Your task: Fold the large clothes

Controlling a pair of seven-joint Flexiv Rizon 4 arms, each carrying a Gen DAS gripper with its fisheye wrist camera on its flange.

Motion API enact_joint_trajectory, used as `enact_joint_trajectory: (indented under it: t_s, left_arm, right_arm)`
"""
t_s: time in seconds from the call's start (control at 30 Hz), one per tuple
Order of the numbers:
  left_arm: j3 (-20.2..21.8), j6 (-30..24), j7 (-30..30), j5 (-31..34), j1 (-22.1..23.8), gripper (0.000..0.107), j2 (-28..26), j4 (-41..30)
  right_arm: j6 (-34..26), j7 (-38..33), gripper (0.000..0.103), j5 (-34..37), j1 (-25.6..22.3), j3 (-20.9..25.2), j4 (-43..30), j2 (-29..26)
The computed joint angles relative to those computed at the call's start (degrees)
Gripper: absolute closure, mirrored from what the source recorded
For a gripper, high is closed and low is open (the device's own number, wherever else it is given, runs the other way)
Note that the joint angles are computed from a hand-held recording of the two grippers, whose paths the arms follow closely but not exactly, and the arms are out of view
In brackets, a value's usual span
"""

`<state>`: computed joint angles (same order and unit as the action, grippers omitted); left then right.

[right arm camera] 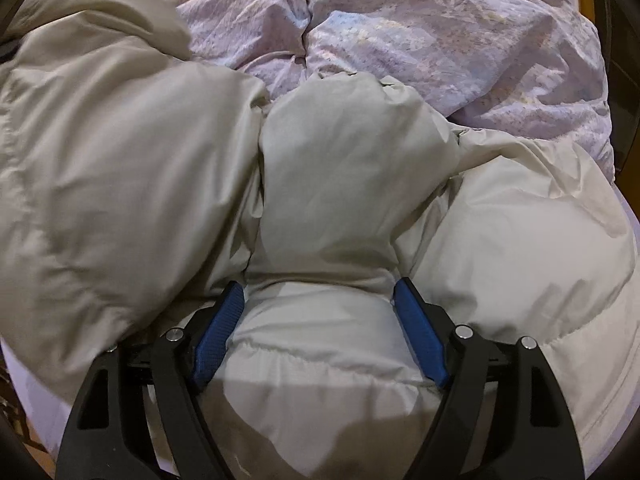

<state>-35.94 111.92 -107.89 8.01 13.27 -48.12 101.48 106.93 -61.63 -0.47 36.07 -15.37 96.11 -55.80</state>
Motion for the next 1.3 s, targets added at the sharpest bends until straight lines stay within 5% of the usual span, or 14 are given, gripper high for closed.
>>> enact_joint_trajectory:
  t_s: [0.3,0.7,1.13,1.3]
  left_arm:
    - [-0.1,-2.3,3.8,-0.4,-5.4,0.073,-2.1,-3.4]
    - [-2.4,-10.3,14.7,-5.5,-11.0,0.071,-5.9,-8.2]
    - [4.9,-25.9,27.0,-14.8,-21.6,0.067,-5.7,-15.8]
    - [7.3,-29.1,30.1,-17.9,-23.1,0.053,-3.8,-16.4]
  right_arm:
    - [10.5,-4.6,0.024,3.4,-3.4,5.3,9.4,4.2]
    - [16.1,-8.5,0.024,12.5,-4.7,7.0,17.1,7.7]
    - [17.0,-8.6,0.027,16.8,-5.5,6.8,19.8,7.8]
    - [17.3,-7.0,0.027,17.0,-7.3,7.9,20.0,7.6]
